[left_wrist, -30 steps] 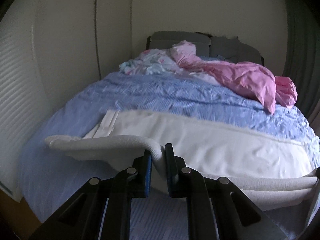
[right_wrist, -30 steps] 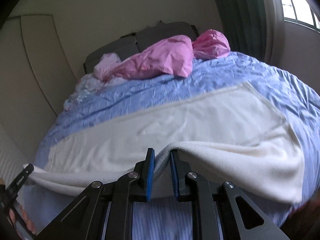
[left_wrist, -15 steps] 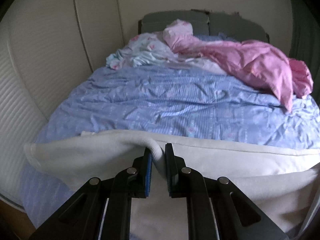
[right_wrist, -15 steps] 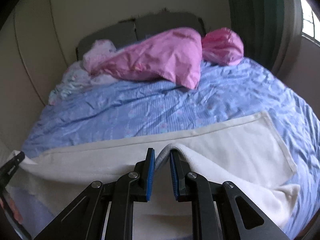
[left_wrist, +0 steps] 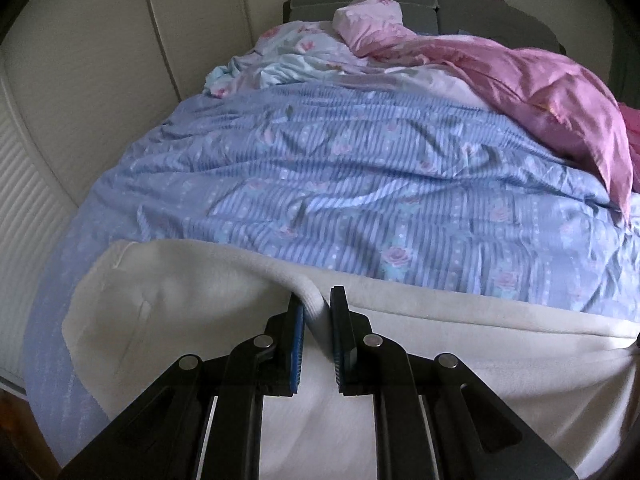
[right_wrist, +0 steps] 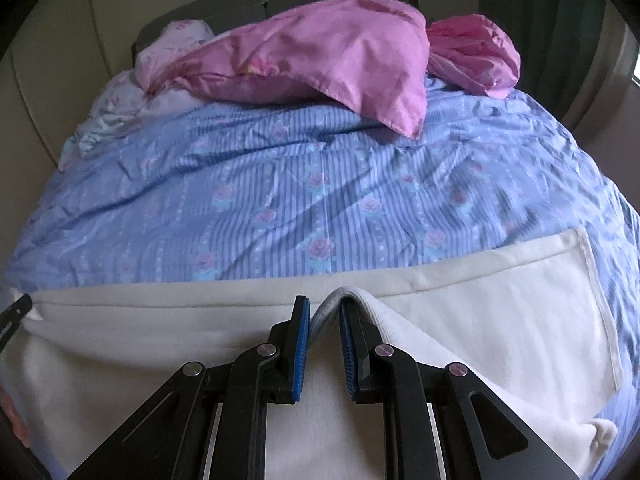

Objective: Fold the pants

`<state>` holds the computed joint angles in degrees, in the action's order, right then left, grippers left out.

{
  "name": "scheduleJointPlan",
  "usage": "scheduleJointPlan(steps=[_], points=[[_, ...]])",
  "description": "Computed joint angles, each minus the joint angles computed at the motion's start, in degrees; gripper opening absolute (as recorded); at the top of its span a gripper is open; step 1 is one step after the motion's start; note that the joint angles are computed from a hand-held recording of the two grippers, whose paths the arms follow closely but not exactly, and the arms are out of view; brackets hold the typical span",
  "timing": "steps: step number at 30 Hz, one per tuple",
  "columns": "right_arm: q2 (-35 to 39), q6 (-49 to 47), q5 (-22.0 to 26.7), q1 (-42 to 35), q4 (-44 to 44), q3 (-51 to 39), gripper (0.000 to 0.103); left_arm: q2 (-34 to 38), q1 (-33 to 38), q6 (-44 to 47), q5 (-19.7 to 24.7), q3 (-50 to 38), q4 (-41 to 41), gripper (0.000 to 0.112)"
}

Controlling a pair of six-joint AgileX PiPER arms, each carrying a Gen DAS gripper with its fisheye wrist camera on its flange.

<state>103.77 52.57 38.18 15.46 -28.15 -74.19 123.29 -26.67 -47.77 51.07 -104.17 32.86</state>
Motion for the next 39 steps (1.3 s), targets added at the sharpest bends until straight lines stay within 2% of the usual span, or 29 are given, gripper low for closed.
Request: scheduleJointPlan(steps=[3,5,6,7,8,10,13,15,17,20,22,27,31,34,39], points=[[2.4,-0.7,0.0,-0.8,1.1,-1.3,0.017,1.9,-0.2,0.2,1.2,-2.0,0.1,0.018],[3.6,-1.5,0.1,-1.2,2.0,-2.0,0.017,3.1,-1.6,-0.7,3.1,-3.3,3.3,0.042],[4.3,-2.1,0.4,-1.4,2.7,-2.4,0.018,3.2,-2.5,-2.2,3.7,-3.5,6.2,0.068],[4.9,-3.2,1.1,-1.5,3.5,-3.1,0.018,2.4,-3.9,-5.9,3.6,-2.0,11.2,0.081],[5.3,-4.0,1.6,-1.3,3.7,-3.5,0.019,1.4,-4.8,-9.0,3.3,-0.7,15.1,0.083],[5.4,-6.0,2.0,-1.1,4.3,-3.8,0.024,0.1,-6.4,-11.9,4.5,-0.1,19.1,0.100],[3.9,-10.3,1.2,-1.6,8.1,-3.3,0.044,-3.4,-7.7,-9.6,3.2,2.0,18.4,0.100],[2.5,-13.1,1.4,-1.4,10.2,-3.2,0.062,-4.9,-9.0,-8.1,3.5,3.3,18.3,0.100],[0.4,-12.4,3.6,0.6,6.6,-2.8,0.068,-6.5,-10.5,-7.3,4.1,5.1,18.5,0.100],[-2.3,-13.0,7.4,4.0,0.9,-2.5,0.069,-10.2,-12.8,-5.1,3.1,9.5,16.4,0.100],[-3.9,-15.3,9.7,5.0,0.3,-2.4,0.069,-12.6,-14.2,-4.3,2.7,12.2,15.0,0.100],[-11.3,-24.1,12.7,4.5,6.1,1.1,0.069,-21.6,-18.3,-8.4,2.7,21.7,12.2,0.100],[-20.1,-22.9,14.4,4.4,7.6,7.7,0.069,-28.1,-21.7,-12.3,3.9,27.3,7.7,0.100],[-26.0,-26.1,15.6,3.0,12.2,11.1,0.069,-30.9,-26.5,-16.0,7.4,29.3,7.6,0.100],[-35.1,-28.1,17.4,5.4,10.2,16.7,0.069,-28.9,-35.1,-19.0,16.7,25.9,9.1,0.100]])
